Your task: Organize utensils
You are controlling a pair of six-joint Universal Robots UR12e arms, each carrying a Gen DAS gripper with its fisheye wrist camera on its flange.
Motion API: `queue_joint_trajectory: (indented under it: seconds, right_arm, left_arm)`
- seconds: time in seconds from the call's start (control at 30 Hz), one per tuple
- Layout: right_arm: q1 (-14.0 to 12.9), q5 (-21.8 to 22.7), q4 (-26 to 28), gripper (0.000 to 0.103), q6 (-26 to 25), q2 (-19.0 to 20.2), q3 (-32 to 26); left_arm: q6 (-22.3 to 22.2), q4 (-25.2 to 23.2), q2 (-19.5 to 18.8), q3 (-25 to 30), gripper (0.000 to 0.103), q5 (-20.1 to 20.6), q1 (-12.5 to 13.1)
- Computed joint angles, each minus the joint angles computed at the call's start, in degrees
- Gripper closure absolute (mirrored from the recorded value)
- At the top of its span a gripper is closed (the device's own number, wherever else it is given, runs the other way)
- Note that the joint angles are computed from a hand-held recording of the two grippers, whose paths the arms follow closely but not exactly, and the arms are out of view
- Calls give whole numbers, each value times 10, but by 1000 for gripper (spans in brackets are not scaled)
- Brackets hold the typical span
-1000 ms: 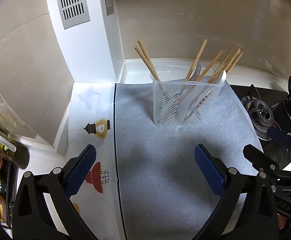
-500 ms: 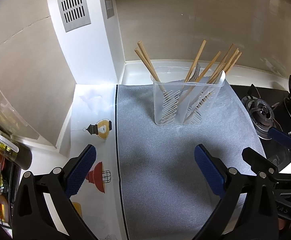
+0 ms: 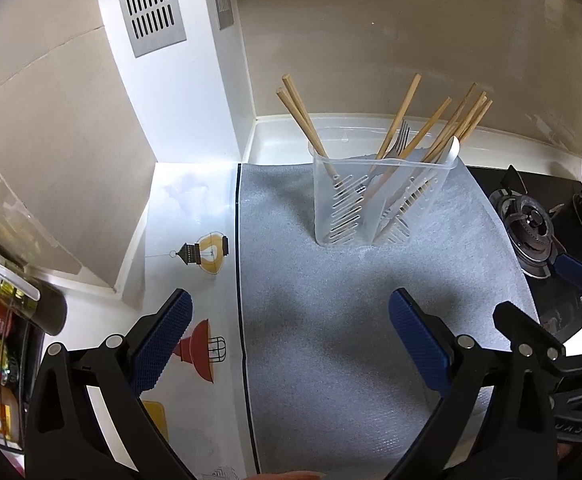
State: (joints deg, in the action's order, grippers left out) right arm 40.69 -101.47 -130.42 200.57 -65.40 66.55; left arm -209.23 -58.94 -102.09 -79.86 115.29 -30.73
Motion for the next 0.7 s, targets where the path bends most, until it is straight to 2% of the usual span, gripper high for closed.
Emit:
queue_joint_trajectory:
  seconds: [0.7]
  right_arm:
    - [1,-7,1,5,-2,2,-4]
  left_arm:
    - [-1,-4,-1,4,7,2,1]
